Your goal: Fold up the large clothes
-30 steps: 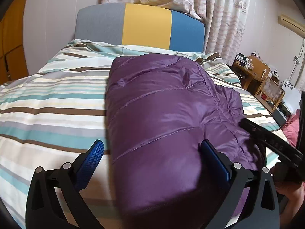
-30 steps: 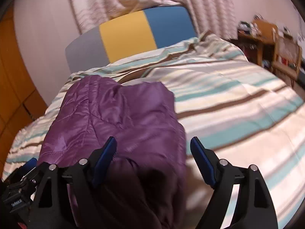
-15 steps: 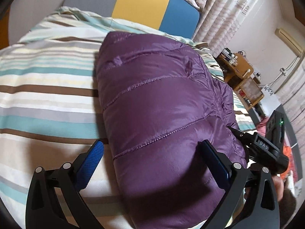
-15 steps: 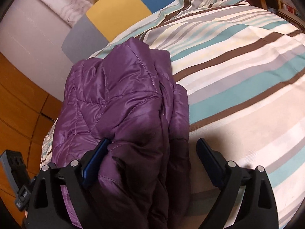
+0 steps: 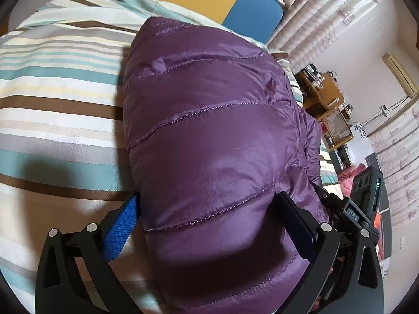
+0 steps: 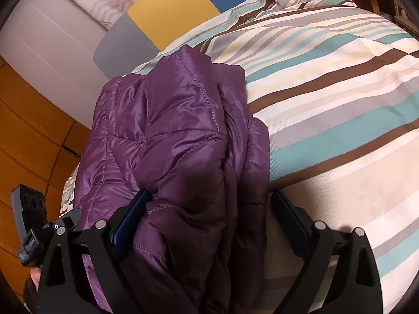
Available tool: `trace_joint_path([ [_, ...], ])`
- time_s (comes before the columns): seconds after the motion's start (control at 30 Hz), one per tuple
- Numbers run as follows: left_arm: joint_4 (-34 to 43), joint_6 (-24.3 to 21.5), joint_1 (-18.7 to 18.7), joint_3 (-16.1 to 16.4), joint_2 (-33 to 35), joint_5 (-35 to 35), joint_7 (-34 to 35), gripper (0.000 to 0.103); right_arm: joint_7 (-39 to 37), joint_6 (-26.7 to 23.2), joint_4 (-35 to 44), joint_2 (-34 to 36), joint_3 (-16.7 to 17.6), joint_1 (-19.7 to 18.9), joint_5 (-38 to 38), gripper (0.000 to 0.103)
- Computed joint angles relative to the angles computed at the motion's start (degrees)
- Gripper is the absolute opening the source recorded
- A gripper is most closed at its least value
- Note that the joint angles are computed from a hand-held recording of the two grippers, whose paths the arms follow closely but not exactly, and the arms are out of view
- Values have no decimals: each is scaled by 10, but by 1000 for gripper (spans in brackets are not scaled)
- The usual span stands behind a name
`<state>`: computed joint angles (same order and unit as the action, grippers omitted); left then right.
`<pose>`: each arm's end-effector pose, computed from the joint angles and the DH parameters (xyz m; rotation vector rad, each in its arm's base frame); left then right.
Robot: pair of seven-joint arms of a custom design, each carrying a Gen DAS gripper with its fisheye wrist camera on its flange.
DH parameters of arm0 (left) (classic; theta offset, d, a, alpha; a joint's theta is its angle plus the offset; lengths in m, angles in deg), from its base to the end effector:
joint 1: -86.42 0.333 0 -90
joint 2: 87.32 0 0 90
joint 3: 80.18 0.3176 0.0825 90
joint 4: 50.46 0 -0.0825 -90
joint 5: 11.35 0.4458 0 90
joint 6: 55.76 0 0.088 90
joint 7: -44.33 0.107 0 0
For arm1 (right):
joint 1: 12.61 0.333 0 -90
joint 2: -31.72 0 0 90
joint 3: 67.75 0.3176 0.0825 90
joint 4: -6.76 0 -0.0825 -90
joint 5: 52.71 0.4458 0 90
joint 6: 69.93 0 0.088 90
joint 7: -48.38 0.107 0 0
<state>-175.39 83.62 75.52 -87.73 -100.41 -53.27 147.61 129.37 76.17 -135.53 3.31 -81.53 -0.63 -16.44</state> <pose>0.5495 -0.1890 0.5170 1.8980 -2.1136 1.0725 0.4948 -0.0278 0.4927 -1.3862 1.9136 -0.0011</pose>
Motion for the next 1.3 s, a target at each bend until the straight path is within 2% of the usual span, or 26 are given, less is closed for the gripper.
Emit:
trace_joint_path([
  [0.17,5,14,1,-5,9,15,10,100,-18,-11,13,12,-7,6,21,88],
  [0.37,-35,83,-14,-12,-13,8,8,100,-20,3,14,19,9,3,20,83],
  [0.5,-24,69,-19,-1,2,-11,8,100,-37,6,15,21,1,15,45,76],
  [0.6,-15,56,-10,-11,5,26,-28,100,-35,9,14,19,8,12,42,72],
  [0.73,-18,59,-13,-14,-2,43,-25,100,-25,15,10,10,16,10,32,64],
  [1.0,-30,86,-18,-21,-17,82,-16,80,30,59,-7,-17,41,16,-44,53],
  [1.2,-45,130,-31,-22,-30,95,-2,64,57,77,-15,-39,47,31,-105,48],
  [1.3,-58,155,-36,-22,-43,103,10,61,68,85,-15,-46,45,45,-121,47],
])
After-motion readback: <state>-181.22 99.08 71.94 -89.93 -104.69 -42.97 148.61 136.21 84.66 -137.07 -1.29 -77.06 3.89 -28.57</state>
